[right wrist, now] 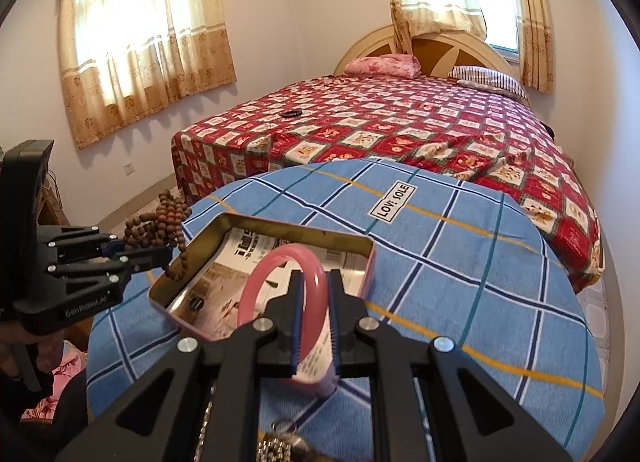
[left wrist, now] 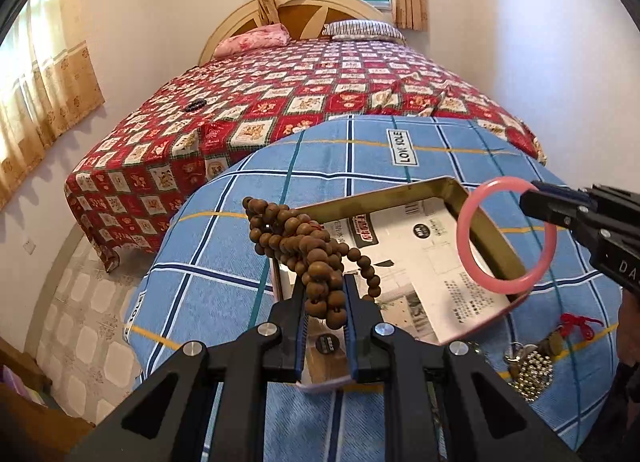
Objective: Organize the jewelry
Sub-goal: 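Carry the bead strand and pink bangle over the tin and lower them inside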
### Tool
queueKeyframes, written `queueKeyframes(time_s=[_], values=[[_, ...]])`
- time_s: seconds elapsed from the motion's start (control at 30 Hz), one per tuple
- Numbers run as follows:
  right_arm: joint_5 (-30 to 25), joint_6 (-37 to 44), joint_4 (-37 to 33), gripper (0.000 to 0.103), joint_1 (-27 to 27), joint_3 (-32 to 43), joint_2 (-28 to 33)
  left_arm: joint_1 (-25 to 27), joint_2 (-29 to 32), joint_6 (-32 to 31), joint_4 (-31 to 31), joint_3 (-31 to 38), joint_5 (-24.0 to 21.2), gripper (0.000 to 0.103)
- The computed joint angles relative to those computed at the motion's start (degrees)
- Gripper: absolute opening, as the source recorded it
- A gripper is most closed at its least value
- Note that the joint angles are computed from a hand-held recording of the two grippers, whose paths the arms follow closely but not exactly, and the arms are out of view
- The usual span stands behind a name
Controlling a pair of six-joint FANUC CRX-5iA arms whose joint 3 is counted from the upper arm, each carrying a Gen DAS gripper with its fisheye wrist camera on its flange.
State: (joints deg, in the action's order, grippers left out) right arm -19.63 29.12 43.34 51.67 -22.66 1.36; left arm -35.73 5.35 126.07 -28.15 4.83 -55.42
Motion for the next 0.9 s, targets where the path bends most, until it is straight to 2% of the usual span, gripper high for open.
queueKeyframes(time_s=[0.53,0.9], values=[[-5.3,11.5,-12.6,0.013,-0.1,9.2,7.0,2.6,4.7,-4.5,2.0,3.2,-1.5,0.015],[-7.3,11.5,-11.7,0.013,0.0,10.8,9.1,3.0,6.7,-5.8,2.8,4.5,-2.3,0.015]])
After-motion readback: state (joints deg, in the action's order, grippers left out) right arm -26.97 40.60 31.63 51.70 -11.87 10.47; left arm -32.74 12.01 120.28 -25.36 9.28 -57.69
